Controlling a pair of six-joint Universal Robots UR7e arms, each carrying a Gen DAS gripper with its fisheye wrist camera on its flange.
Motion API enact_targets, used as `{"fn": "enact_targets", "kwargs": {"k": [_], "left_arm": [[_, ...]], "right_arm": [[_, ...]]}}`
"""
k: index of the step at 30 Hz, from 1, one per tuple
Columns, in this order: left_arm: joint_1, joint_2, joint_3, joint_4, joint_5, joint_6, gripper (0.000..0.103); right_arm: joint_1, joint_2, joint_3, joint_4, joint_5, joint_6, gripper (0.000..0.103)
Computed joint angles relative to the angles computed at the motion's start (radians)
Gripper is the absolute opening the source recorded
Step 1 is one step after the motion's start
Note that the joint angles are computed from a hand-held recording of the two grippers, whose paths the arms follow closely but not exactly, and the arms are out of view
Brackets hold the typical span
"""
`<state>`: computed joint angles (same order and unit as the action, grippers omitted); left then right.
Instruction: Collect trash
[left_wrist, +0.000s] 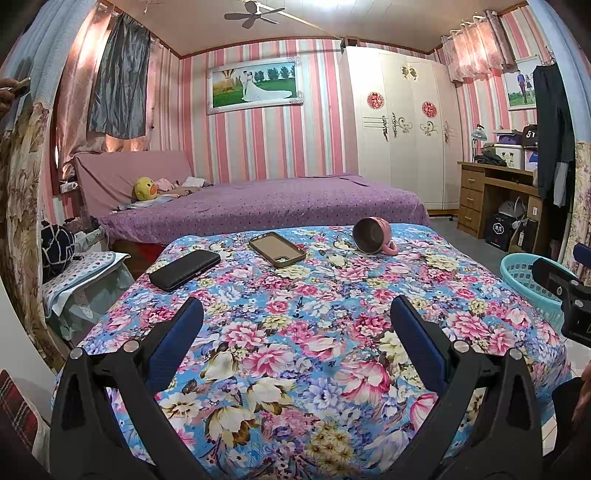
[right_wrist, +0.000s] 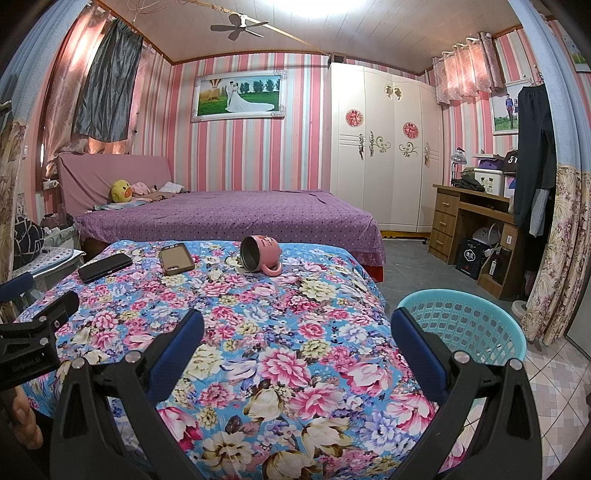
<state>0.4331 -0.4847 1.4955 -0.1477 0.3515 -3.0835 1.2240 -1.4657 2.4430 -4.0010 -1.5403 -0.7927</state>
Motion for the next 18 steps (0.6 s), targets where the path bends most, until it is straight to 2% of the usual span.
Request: {"fn": "enact_targets", "kwargs": {"k": [18], "left_arm": [[0.005, -0.007, 0.004, -0.017, 0.003, 0.018, 0.098]], "right_arm": [[-0.003, 0.004, 0.003, -0.009, 0.003, -0.001, 0.099]]}}
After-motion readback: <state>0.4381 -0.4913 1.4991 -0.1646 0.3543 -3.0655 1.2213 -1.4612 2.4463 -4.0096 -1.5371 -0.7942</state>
